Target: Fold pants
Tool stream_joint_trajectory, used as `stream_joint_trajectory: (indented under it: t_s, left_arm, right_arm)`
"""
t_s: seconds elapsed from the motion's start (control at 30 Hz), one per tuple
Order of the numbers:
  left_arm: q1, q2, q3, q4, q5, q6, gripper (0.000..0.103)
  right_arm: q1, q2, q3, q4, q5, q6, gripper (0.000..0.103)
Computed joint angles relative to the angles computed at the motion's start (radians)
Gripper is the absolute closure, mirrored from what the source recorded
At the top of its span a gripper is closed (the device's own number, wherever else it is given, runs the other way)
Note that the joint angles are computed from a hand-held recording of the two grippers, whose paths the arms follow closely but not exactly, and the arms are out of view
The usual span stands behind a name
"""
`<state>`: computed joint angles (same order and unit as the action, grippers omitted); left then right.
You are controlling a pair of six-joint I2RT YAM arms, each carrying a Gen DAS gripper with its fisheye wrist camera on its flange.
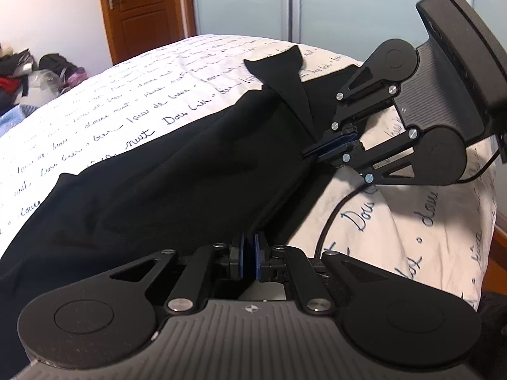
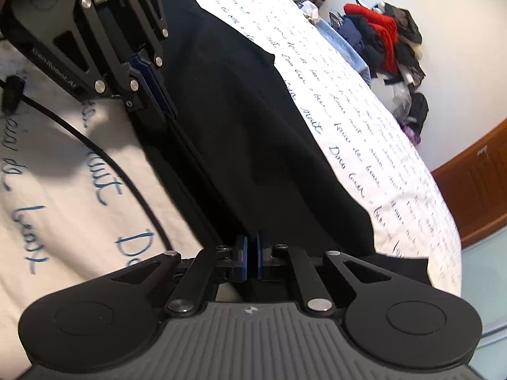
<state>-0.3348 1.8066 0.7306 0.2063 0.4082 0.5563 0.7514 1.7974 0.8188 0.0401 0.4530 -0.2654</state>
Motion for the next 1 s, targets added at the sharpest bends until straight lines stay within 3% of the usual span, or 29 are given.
stream_joint_trajectory:
  t_s: [0.2, 0.4, 0.57, 0.73, 0.83, 1.0]
  left_arm:
    - [-0.002, 0.009, 0.014, -0.03, -0.003, 0.027, 0.091]
    - [0.012, 0.012, 0.094, -0.178, 0.045, 0.027, 0.083]
    - [0.026, -0.02, 0.128, -0.264, 0.137, 0.033, 0.082]
    - [-0.043, -0.012, 0.137, -0.172, 0.127, -0.068, 0.077]
    - [-0.106, 0.04, 0.177, -0.131, 0.069, -0.137, 0.075]
    - [-0.17, 0.119, 0.252, -0.119, 0.062, -0.206, 0.063]
  right_arm:
    - [0.015, -0.03, -0.019, -0.03, -0.026, 0.058, 0.098]
    - [0.022, -0.016, -0.04, 0.016, -0.022, 0.093, 0.096]
    - [-0.079, -0.249, -0.175, 0.028, -0.146, 0.194, 0.094]
    - [-0.283, -0.312, -0.293, 0.127, 0.028, 0.416, 0.094]
    - [-0.451, -0.254, -0.307, 0.097, -0.058, 0.546, 0.094]
    - [-0.438, -0.248, -0.306, 0.167, 0.109, 0.596, 0.093]
